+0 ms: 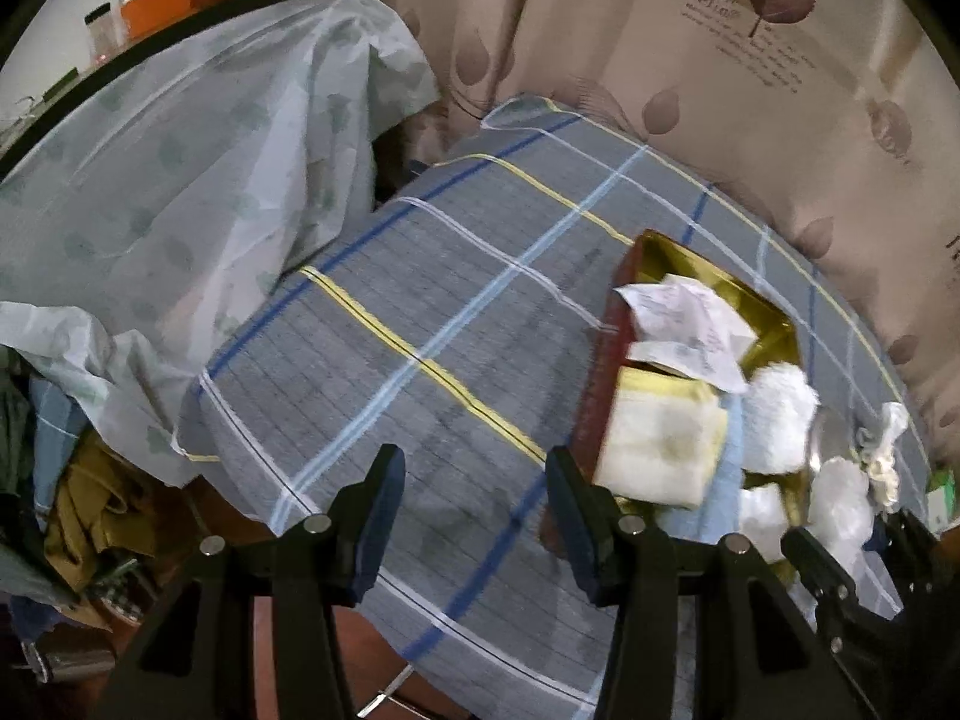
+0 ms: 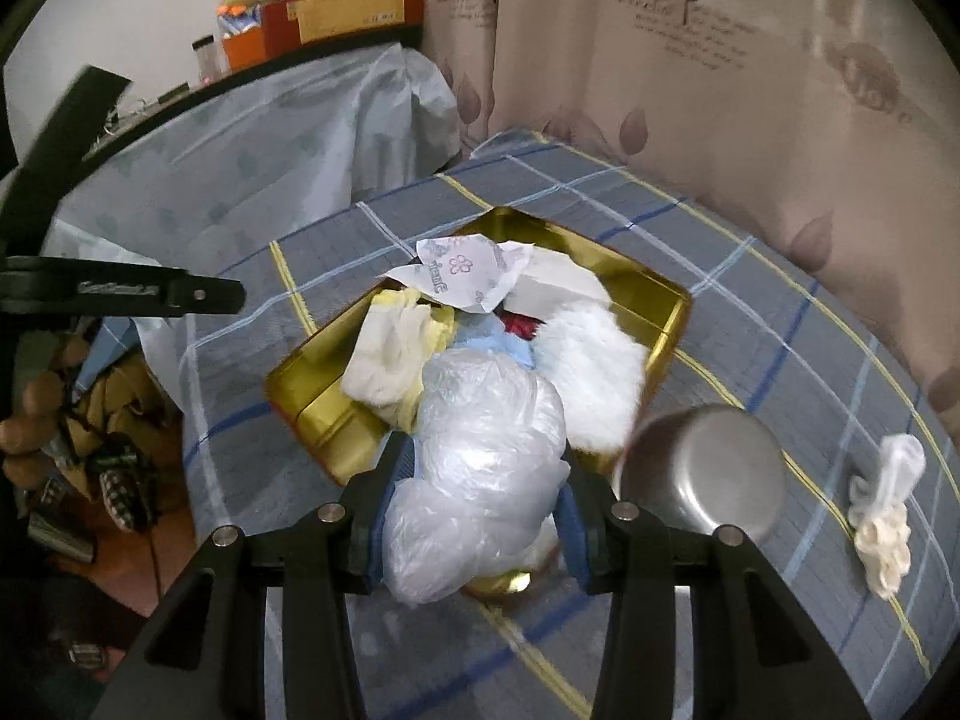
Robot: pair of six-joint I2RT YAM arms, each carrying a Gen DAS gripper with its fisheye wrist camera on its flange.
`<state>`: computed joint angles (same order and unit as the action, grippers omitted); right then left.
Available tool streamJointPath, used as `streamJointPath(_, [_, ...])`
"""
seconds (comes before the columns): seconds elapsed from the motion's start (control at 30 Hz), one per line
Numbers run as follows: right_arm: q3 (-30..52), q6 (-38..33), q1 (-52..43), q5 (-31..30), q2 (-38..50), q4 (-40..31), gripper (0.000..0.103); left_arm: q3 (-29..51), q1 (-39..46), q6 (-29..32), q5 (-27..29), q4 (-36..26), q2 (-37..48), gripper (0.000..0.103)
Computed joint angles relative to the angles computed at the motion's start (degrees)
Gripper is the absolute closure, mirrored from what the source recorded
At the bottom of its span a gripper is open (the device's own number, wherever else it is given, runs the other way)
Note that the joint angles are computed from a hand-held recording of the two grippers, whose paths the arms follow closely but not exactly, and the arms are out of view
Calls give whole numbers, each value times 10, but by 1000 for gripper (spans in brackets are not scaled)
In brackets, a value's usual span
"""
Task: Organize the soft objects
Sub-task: 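Lower the plastic bag into the gold tray and open the right tool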
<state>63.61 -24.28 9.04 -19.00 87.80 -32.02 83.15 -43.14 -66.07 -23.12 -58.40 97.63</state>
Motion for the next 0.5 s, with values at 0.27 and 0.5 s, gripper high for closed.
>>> streamJointPath(0.27, [37, 23, 34, 69, 82, 38, 60, 22, 10, 19, -35, -8, 31, 53])
streamJointPath(0.5, [7, 29, 29, 55, 49, 65, 18, 19, 7, 27, -42, -7, 39, 53])
